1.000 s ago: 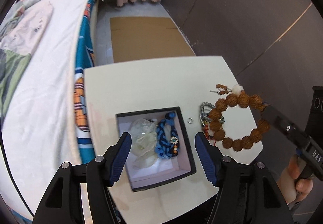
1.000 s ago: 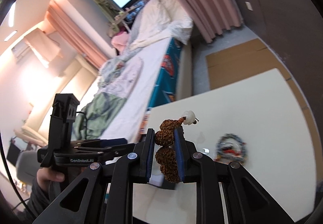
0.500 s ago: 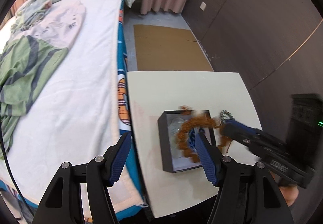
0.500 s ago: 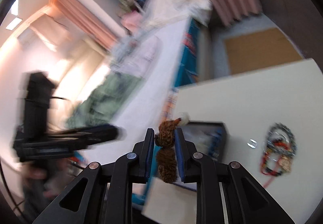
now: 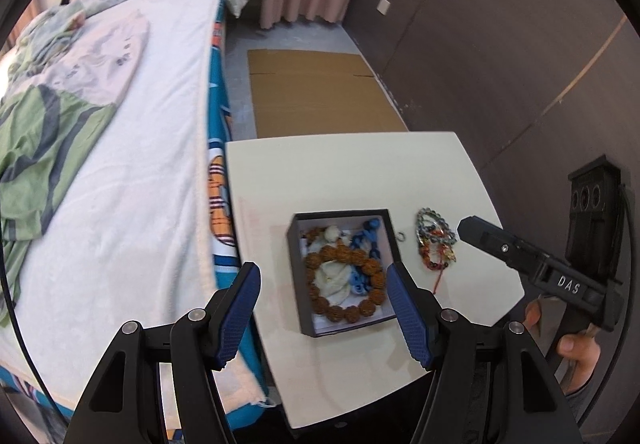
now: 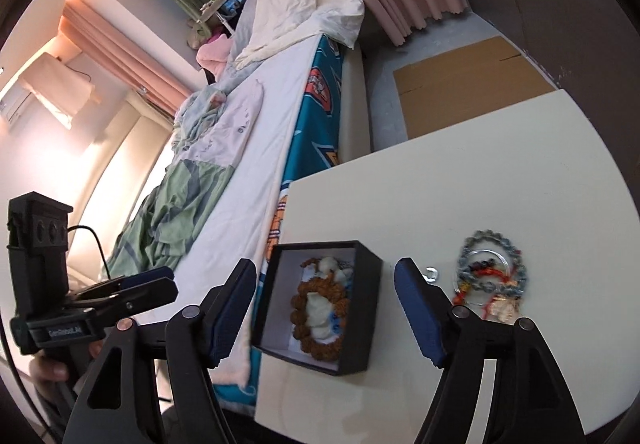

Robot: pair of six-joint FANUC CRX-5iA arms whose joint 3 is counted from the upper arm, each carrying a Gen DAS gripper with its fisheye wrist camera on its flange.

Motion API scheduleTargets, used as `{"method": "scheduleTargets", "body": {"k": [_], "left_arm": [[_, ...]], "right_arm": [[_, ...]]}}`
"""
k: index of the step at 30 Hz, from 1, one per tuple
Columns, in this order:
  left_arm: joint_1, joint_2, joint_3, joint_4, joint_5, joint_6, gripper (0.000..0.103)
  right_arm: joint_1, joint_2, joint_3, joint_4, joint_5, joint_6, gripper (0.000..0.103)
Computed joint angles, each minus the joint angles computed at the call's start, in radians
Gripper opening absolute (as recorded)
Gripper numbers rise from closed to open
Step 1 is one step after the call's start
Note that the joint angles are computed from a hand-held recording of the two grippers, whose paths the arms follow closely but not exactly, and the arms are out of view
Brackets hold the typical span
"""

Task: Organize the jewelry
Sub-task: 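Move the left tool to the grey beaded bracelets and close on them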

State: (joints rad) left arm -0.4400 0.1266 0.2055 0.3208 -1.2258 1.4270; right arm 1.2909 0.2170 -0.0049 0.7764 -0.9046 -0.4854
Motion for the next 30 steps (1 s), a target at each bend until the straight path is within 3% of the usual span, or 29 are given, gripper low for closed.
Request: {"method": "scheduleTargets", "body": {"k": [4,18,30], "left_arm": [[-0.032,0.021,0.019,0.009,-0.001,-0.007,0.066],[-0.165,0.174,0.173,-0.025,-0.030,0.019,0.066],[-0.262,0.354,0.370,-0.081,-0.105,0.044,0.063]], "right_arm": [[0.017,-0.033,-0.025,-0.009,-0.051,-0.010,0.083],[0.069,-0.178,-0.173,-0.077,-0.137,-0.108,0.084],[0.098,-0.312,-0.340,-0.079,-0.135,-0.279,0.084]]}}
